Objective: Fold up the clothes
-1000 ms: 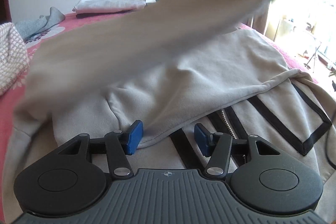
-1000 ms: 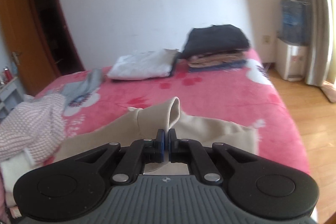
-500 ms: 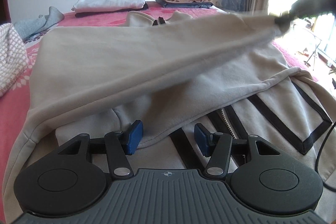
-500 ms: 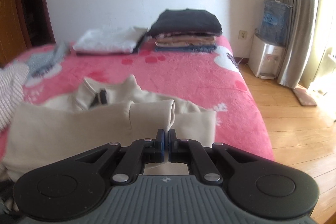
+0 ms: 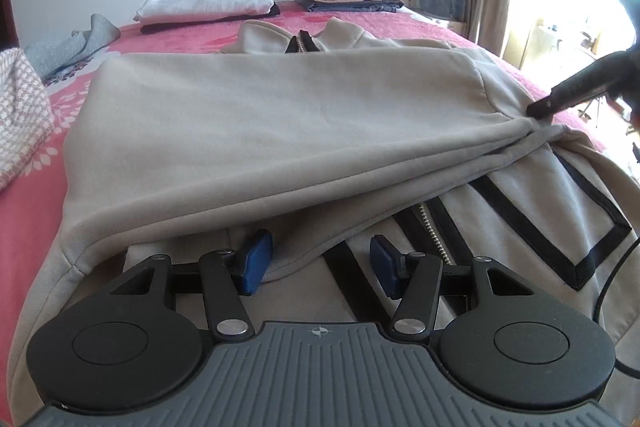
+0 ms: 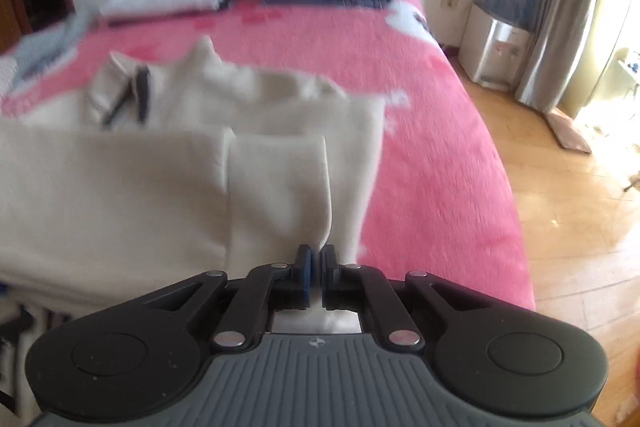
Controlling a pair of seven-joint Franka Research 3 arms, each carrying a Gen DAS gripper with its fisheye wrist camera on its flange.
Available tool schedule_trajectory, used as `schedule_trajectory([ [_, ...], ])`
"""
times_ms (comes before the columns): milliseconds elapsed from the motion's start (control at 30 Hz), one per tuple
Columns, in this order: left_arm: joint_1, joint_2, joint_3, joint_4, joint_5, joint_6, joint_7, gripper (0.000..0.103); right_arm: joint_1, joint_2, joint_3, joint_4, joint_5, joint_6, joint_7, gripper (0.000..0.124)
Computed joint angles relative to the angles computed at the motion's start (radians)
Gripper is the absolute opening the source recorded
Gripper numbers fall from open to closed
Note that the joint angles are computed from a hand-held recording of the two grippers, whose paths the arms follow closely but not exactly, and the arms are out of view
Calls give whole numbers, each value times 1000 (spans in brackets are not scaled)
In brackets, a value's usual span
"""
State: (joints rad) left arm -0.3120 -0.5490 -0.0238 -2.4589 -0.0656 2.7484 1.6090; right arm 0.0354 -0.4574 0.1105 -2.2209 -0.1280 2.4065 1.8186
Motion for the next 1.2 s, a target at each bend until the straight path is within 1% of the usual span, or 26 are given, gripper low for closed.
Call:
schedule_trajectory([
  [33,-5,-5,5,-2,-2,-2,9,54,-4,-7,3,-10,-5,7,9,8],
  [67,-9,-13,9,-5,-4,-4,17,54,-12,-14,11,-12,-16,4,26,14],
  [100,-15,-27,16,-13,-10,-3,26,54,-27,-19,25,-1,-37,-17,53,20],
  [167,-30,-57,32,-29,-26,-6,43,55,-48,-36,49,20,-91,-52,87,21],
  [200,-39,-74,44,-34,-38,-20,52,55,-51,-46,54,27,-110,-57,95,21],
  [267,-39,-108,53,-41,-49,-52,57,55,-22,-65,31,33,-88,-24,66,21],
  [333,-12,-142,44,-42,-42,-89,42,55,25,-61,8,44,-35,25,-2,21],
  [400,18,-176,36,-42,-28,-121,21,55,71,-33,-7,62,23,65,-77,21],
  [500,68,-223,32,-44,-12,-143,-33,55,119,36,-16,94,103,84,-160,20],
  [567,109,-236,25,-49,16,-137,-66,55,121,72,-9,98,117,69,-177,20],
  [600,128,-234,19,-50,35,-135,-79,55,108,91,3,100,95,45,-170,20],
  [633,154,-221,7,-43,60,-140,-97,55,87,116,20,110,47,-10,-149,20],
  [667,173,-207,2,-34,79,-147,-113,55,81,133,23,119,25,-54,-137,17],
  [733,178,-189,20,-20,73,-139,-144,55,94,125,5,108,37,-52,-149,17],
  [767,168,-181,40,-14,51,-126,-157,55,95,128,5,123,35,-74,-141,18],
  [800,160,-172,57,-8,26,-114,-175,55,94,139,14,165,25,-119,-120,19],
  [833,151,-163,74,-2,-1,-101,-191,55,102,143,14,196,28,-136,-119,19],
  [933,139,-104,97,31,-65,-76,-246,55,148,178,2,306,86,-141,-182,20],
  [1033,175,-33,59,57,-50,-53,-303,55,204,293,-16,475,232,-165,-249,25],
  [1100,179,-15,45,56,-33,-31,-307,54,233,384,-24,606,341,-192,-290,37],
  [1133,179,-12,39,52,-23,-20,-305,53,243,432,-25,676,395,-209,-308,38],
  [1167,179,-8,33,49,-13,-10,-304,53,253,484,-21,749,428,-233,-319,39],
  [1200,175,-14,31,39,-5,3,-299,53,264,539,-14,824,429,-268,-323,41],
])
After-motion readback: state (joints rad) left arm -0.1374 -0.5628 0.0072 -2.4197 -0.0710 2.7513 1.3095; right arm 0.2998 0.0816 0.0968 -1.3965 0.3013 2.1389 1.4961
